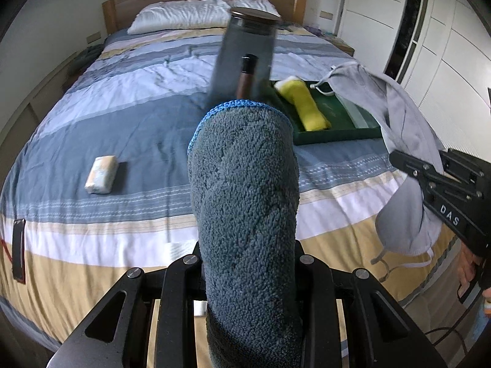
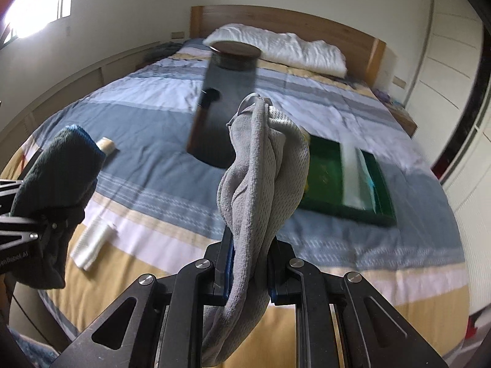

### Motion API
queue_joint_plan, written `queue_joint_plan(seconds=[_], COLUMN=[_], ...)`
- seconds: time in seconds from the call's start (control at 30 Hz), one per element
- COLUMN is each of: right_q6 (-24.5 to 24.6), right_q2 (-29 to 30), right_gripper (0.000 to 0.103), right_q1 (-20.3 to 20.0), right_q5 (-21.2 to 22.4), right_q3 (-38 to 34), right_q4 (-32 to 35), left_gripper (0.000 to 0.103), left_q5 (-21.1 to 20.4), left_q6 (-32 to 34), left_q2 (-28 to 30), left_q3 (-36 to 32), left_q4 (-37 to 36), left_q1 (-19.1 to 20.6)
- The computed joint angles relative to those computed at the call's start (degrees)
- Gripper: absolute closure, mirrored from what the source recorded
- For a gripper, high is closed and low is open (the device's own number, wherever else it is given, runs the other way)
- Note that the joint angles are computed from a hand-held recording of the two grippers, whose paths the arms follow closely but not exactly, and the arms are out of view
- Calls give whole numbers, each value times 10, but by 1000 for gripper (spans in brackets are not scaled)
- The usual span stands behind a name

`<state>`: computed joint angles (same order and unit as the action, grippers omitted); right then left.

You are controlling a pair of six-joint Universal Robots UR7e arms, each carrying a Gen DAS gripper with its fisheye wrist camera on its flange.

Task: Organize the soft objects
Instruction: 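Lift the grey-blue towel and grey pouch and carry both toward the green tray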

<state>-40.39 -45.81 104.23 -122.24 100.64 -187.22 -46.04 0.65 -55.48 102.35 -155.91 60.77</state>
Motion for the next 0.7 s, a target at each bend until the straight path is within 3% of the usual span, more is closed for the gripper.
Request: queue_joint_plan(seconds=[0.33,0.7], right_q6=[19,29], right_q2=[-30,-26], right_gripper=[87,87], right_q1=[-30,-51], right_q5=[7,13], right_q3=[24,12], right_q4=[12,26], left_gripper=[79,79], left_q5=[7,17], left_q6=[-28,-48], left_q2=[53,91], left_q3=[-42,-75], left_q4=[21,45], left_q1=[-8,-11])
